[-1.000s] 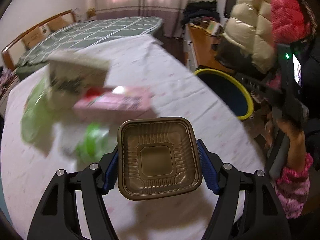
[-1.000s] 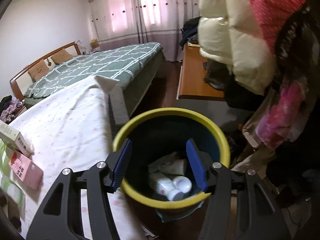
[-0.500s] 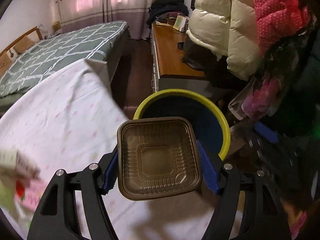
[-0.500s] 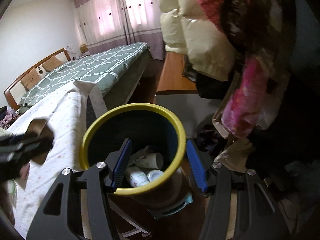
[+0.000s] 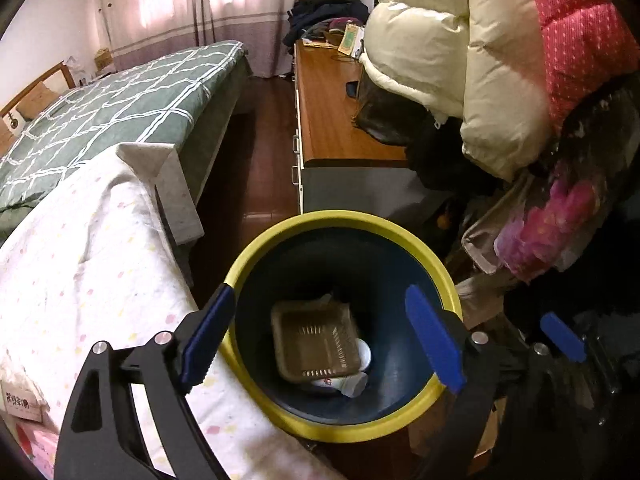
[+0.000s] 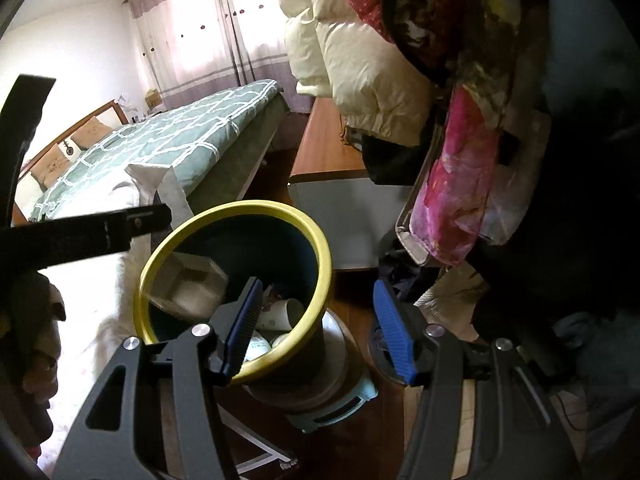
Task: Collect trash
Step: 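Carry the brown tray over the yellow bin and open the left tool, then move the right tool to the green plastic bag and grasp it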
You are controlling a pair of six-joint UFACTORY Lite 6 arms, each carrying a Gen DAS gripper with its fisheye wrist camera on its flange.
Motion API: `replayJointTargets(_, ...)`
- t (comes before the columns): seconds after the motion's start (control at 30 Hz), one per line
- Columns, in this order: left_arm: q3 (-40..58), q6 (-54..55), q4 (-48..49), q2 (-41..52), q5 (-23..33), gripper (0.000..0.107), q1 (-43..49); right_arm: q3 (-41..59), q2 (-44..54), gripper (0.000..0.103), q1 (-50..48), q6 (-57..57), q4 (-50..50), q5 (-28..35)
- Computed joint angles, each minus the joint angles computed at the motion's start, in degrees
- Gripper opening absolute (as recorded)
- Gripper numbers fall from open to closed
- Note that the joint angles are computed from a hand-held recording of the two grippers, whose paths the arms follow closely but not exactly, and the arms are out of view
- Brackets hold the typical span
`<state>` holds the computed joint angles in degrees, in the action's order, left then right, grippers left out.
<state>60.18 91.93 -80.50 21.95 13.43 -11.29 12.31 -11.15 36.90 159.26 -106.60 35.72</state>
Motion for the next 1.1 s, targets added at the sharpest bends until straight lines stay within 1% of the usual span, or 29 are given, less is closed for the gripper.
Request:
replayJointTargets(0.03,-0.3,-0.2,0.0,-0.5,0.2,0.086,0.2,0.1,0.1,0.055,0.3,-0.1,0.2,0.0)
replayJointTargets(0.1,-3.8,0.7,0.2,-5.0,2.3,0.087,2.4,0.8,0.9,0.055,0.7,0.2,-0.1,0.0)
replayJointTargets(0.23,-13.6,3.3,0.9,-17.8,9.1,0.095,12.3,2.5,3.2,0.055,2.6,1.9,-1.2,-0.1)
replayJointTargets(0.27,-16.2,3.8,1.9,-21.3,11.8,0.096,16.4,3.3,4.0,0.055,3.7,1.8,-0.9,0.0)
replayJointTargets(0.33,-19.1,4.4,4.2,-25.5,15.6,0.096,23.0,4.9,5.3,0.056,5.6,1.5,-0.3,0.1)
replayJointTargets(0.37,-21.2,5.6,5.2,-28.2,18.1,0.096,27.9,6.2,6.3,0.056,6.8,1.3,0.1,0.0)
replayJointTargets(0.47,-23.9,8.9,8.0,-32.2,24.8,0.097,40.1,10.3,10.0,0.056,10.4,-0.3,2.2,0.6)
replayJointTargets(0.53,-24.5,13.0,9.2,-32.9,30.0,0.097,50.5,14.4,13.7,0.056,12.9,-1.4,2.9,0.4)
replayJointTargets(0.57,-24.4,15.5,9.6,-32.7,32.4,0.097,56.2,16.3,15.2,0.056,13.9,-2.3,3.5,0.3)
replayJointTargets(0.67,-22.2,20.5,10.1,-29.9,36.5,0.097,67.5,23.9,20.7,0.056,17.9,-6.9,6.8,0.3)
replayJointTargets(0.77,-14.5,22.0,12.5,-21.2,40.4,0.097,78.4,32.3,26.5,0.056,20.9,-12.4,10.1,0.1)
replayJointTargets(0.83,-7.9,21.9,13.3,-14.7,41.5,0.097,83.5,37.4,29.7,0.056,22.8,-15.8,12.3,0.0)
replayJointTargets(0.93,-0.1,21.3,12.9,-7.5,41.7,0.097,88.5,46.1,34.8,0.056,25.4,-21.1,15.1,-0.7)
replayJointTargets(1.0,5.0,20.8,12.4,-3.3,41.7,0.097,91.3,53.0,38.7,0.056,27.1,-25.6,17.6,-0.9)
replayJointTargets(1.1,13.4,19.5,11.9,3.0,42.2,0.097,94.9,66.8,46.3,0.056,29.2,-35.2,22.8,-1.6)
